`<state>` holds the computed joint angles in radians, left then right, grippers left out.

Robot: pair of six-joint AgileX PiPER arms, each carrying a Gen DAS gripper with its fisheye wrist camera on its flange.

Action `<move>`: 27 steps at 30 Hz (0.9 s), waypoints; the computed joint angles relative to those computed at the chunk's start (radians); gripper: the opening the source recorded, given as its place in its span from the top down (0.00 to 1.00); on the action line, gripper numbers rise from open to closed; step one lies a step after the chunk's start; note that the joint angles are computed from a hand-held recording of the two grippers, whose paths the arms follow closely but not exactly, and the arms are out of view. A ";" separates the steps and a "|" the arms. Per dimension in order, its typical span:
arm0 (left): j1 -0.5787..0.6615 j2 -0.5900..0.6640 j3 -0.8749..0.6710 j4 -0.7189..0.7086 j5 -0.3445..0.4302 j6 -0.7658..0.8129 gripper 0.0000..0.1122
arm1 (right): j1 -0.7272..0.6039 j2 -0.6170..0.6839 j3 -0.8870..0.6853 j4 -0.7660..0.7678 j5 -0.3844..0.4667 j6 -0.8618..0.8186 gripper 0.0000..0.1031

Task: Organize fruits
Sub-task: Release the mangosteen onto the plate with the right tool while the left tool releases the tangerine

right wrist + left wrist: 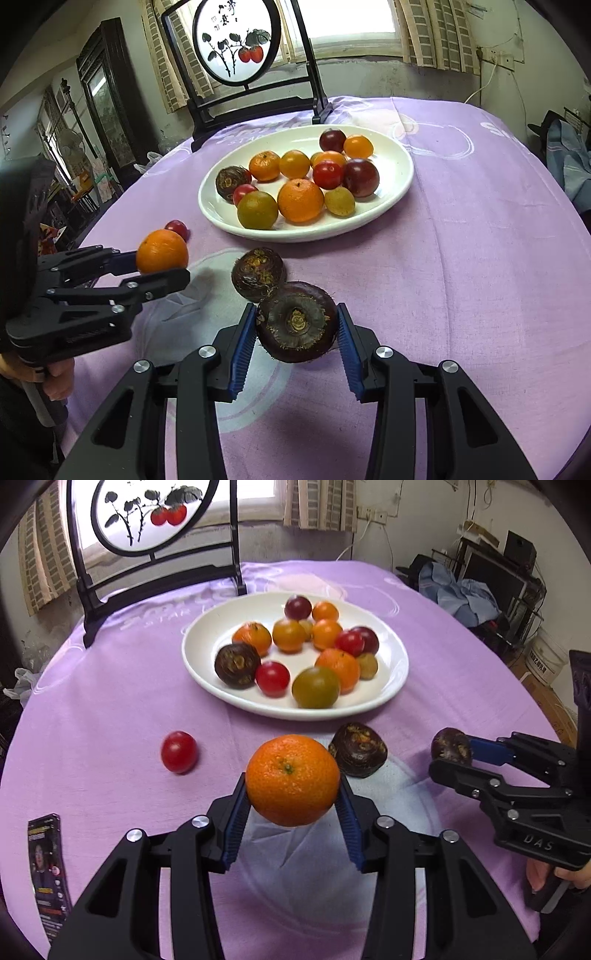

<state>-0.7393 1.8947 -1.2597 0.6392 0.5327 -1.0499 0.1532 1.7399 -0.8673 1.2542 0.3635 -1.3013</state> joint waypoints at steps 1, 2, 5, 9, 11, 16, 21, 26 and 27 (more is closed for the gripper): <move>-0.001 -0.010 -0.001 0.006 0.007 0.001 0.61 | -0.002 -0.008 -0.002 0.006 0.013 -0.004 0.58; -0.002 -0.016 -0.006 0.011 0.017 0.004 0.61 | -0.002 -0.015 -0.008 -0.003 0.023 0.006 0.58; 0.005 -0.018 -0.049 0.009 0.049 0.040 0.61 | -0.004 -0.014 -0.081 -0.115 0.088 0.123 0.58; 0.048 0.027 -0.164 -0.054 0.068 0.121 0.61 | 0.028 0.028 -0.226 -0.266 0.089 0.281 0.58; 0.067 0.075 -0.246 -0.052 0.098 0.135 0.61 | 0.048 0.070 -0.309 -0.342 0.076 0.362 0.58; 0.130 0.207 -0.459 -0.139 0.181 0.234 0.61 | 0.069 0.202 -0.499 -0.480 0.098 0.523 0.58; 0.167 0.340 -0.675 -0.179 0.281 0.309 0.61 | 0.081 0.310 -0.639 -0.584 0.119 0.637 0.58; 0.188 0.433 -0.818 -0.207 0.346 0.355 0.61 | 0.071 0.383 -0.718 -0.597 0.142 0.670 0.58; 0.194 0.451 -0.842 -0.221 0.357 0.366 0.60 | 0.066 0.394 -0.725 -0.577 0.146 0.660 0.58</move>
